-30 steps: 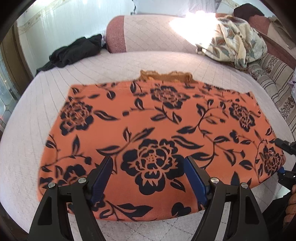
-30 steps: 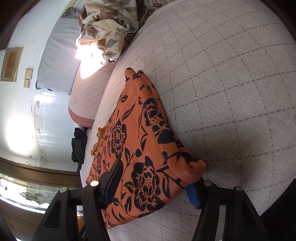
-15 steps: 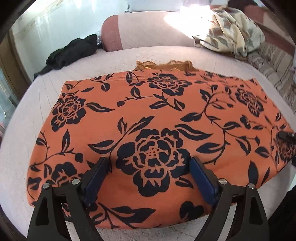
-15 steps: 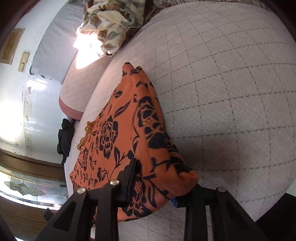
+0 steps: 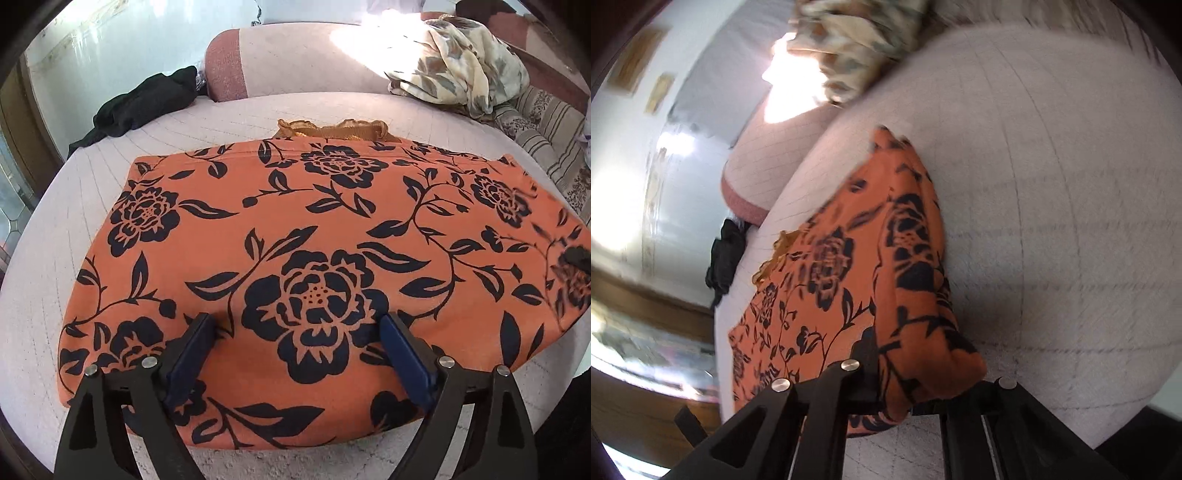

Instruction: Fold small clothes

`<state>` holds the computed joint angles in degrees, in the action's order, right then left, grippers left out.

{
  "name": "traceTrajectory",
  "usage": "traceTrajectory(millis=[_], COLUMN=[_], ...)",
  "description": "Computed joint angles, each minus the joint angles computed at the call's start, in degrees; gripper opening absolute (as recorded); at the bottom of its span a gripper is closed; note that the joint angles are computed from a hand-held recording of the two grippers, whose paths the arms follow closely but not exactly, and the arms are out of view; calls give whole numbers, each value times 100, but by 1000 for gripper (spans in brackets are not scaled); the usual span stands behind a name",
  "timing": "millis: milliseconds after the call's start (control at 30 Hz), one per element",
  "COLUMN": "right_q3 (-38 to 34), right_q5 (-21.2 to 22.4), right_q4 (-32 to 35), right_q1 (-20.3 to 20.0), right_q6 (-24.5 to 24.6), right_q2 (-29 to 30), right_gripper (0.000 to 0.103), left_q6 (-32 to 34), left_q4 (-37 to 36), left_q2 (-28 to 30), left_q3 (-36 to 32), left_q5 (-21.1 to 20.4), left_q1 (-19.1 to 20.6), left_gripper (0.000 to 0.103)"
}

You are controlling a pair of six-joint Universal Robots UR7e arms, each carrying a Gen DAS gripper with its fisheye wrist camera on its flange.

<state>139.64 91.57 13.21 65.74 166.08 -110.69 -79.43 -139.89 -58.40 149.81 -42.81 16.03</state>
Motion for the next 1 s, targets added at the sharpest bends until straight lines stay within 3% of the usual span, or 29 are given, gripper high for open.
traceTrajectory(millis=[67,133,200,233,300,367,400,467,500,600,700,833,900,933,967,1000], right_q3=[-39,0,-17,-19,93,153,128,21,-142,-732,-1643,-2778,-3038,-3145,-3286,-3324], right_q5=[866,1108,675,120,-948,-1166,-1171,-1652,-1809,-1678,-867,49,-22,102,418,678], right_q4=[-164,-373,-175,127,663,925,1033,1408,1558,1550,1392,1653,1739,1785,1845,1762], right_q1=[971,994,57,-542,-1554,-1900,-1944,-2369,-2392,-1696,-517,139,200,321,536,736], right_q6=[-137,-398,-467,-224,-444,-709,-714,-985,-1036,-863,-489,-319,-286,-341,-391,-420], right_q2=[-3,114,418,337,-280,-866,-1092,-1408,-1327,-443,990,2460,2711,2808,2964,3012], right_gripper=[7,7,13,15,25,53,58,60,60,60,60,60,58,44,6,6], left_q6=[72,14,0,88,227,167,133,90,70,83,95,165,182,195,192,208], left_q4=[-11,108,168,107,-119,-13,10,21,57,43,56,30,-9,-27,-40,-88], left_q2=[-16,-6,-23,-11,64,103,113,131,137,125,108,57,45,47,56,51], left_q3=[6,-38,-40,-57,-37,-77,-85,-86,-99,-91,-103,-87,-64,-55,-48,-22], left_q5=[26,48,10,22,51,73,82,85,83,70,51,38,47,56,59,69], left_q1=[29,34,-7,28,97,87,82,68,56,55,74,110,111,111,101,95], left_gripper=[92,92,92,92,93,93,93,94,94,94,94,94,94,94,94,94])
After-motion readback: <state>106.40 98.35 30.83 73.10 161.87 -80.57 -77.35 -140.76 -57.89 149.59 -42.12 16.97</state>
